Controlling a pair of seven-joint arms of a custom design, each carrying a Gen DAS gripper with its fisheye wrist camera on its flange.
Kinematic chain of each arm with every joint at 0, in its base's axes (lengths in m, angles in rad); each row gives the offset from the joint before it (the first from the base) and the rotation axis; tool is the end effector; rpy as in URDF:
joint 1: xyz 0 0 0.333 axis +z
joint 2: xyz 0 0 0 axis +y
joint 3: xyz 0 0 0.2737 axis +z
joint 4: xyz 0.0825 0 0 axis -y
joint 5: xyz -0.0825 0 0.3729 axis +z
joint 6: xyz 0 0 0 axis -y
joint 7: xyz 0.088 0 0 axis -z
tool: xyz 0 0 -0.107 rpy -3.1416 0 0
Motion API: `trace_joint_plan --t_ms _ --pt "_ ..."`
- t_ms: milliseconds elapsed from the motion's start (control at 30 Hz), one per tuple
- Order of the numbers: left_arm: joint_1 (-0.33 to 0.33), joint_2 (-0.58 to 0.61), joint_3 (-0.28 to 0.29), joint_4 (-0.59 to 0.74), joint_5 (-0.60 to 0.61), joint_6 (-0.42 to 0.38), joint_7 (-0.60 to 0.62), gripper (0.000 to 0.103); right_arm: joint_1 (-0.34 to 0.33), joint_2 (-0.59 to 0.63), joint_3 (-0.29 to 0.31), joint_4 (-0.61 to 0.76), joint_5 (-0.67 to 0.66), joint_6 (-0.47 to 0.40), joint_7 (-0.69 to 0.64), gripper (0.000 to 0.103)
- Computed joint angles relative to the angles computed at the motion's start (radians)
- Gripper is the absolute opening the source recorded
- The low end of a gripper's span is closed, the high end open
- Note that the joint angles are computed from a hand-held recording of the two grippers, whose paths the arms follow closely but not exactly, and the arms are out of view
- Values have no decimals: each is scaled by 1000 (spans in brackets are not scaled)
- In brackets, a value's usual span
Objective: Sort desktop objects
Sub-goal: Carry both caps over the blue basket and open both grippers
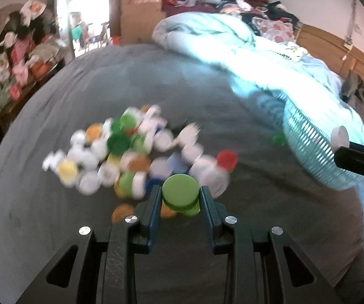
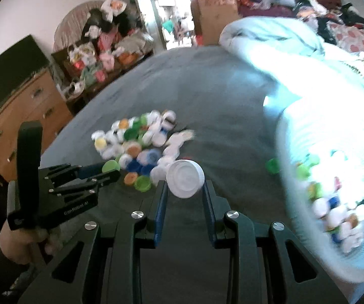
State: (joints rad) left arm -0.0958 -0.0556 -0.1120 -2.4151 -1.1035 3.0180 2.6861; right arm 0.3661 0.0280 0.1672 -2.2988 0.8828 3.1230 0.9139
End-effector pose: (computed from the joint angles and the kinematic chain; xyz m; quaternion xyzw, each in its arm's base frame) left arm 0.4977 -0.0373 0.3452 -0.5666 0.7423 -0.3045 0.1878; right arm 0.4942 0.2143 0.3736 -0.7439 0.5420 -0.1463 0.3627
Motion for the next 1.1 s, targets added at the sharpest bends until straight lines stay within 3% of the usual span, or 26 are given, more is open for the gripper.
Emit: trace_joint_plan --t_ms 167,433,533,600,700,867,1100 --pt "-11 -24 -29 56 216 -23 -200 32 -2 -94 -76 -40 -10 19 -19 24" --pt "-51 9 -69 249 545 -125 -475 32 -69 -170 -167 -54 -282 -28 182 24" --pt "-71 42 -84 332 635 -169 -551 32 -45 -182 -226 -35 -293 -68 186 24" --pt "-83 73 -92 400 702 -239 -600 32 -29 -182 -265 -15 -272 -107 173 24" --pt "-106 118 -104 482 807 -320 -668 32 -51 -181 -278 3 -295 -157 188 24" --pt "-152 228 -111 642 950 -505 -770 32 -81 -184 -290 20 -212 -248 145 24" --pt "-180 252 -115 648 1007 -516 -810 32 -105 -197 -279 -5 -179 -253 107 24"
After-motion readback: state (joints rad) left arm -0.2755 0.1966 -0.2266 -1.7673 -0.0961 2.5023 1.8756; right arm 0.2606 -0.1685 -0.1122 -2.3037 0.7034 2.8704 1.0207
